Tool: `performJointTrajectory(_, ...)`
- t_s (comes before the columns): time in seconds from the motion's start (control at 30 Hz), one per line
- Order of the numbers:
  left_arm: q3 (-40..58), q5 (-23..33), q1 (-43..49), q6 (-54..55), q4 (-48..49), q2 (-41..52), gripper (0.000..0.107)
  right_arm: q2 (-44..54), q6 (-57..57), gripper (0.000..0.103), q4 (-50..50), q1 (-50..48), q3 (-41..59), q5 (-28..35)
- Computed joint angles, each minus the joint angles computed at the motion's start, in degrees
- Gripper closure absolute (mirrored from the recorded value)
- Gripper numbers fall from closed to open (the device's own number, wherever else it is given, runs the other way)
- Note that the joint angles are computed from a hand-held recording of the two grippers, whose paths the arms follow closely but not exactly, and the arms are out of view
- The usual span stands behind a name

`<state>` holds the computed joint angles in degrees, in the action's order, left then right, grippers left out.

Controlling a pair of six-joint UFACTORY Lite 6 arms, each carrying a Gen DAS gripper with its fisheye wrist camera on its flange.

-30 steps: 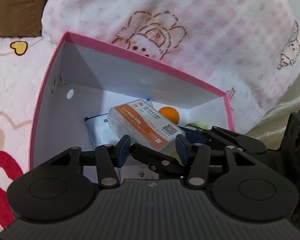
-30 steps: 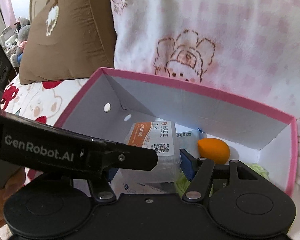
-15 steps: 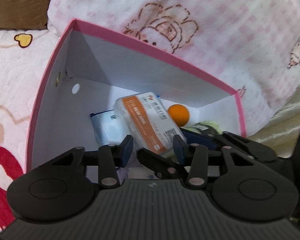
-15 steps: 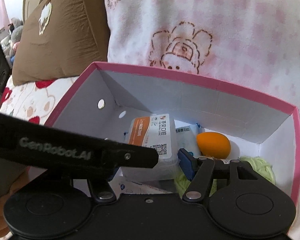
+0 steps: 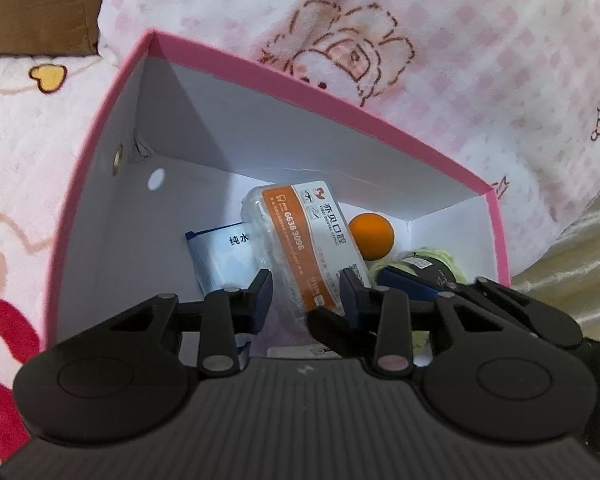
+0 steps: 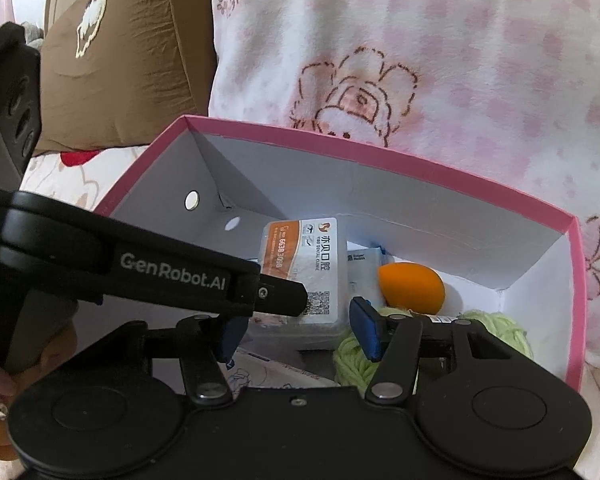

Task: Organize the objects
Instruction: 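Open the left tool to release the clear case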

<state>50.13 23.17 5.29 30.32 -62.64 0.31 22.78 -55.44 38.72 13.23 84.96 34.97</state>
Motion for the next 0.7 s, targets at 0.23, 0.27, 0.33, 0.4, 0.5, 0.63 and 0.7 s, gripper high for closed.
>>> performJointTrajectory(0.23,-2.04,2.70,-1.63,-17.52,21.09,-10.74,0.072,-10.99,-6.60,0.041,6.71,-4.55,-8.06,4.22)
performJointTrajectory(0.27,-2.53,3.20,-1.78,-19.05,22.77,-12.28,0.072,-12.73,-7.47,0.041,7.68,-5.22,-9.43,4.81)
performJointTrajectory(0.33,-3.52,4.39,-2.67,-24.14,28.21,-16.08,0.071,-16.70,-9.72,0.041,9.57,-6.44,-12.66,5.64)
performJointTrajectory(0.4,-4.15,5.80,-3.79,-29.13,33.20,-19.52,0.071,-20.45,-11.30,0.040,10.92,-7.49,-15.69,6.86)
performJointTrajectory(0.5,-5.99,8.19,-5.02,-33.99,37.73,-25.57,0.071,-25.63,-12.73,0.039,11.64,-8.26,-19.86,8.17)
performJointTrajectory(0.63,-10.14,13.28,-6.04,-40.55,43.77,-36.15,0.071,-31.96,-12.04,0.038,9.71,-8.46,-24.07,8.73)
performJointTrajectory(0.7,-10.38,16.13,-7.49,-44.25,47.62,-39.37,0.071,-34.67,-11.42,0.038,8.46,-9.38,-24.89,10.50)
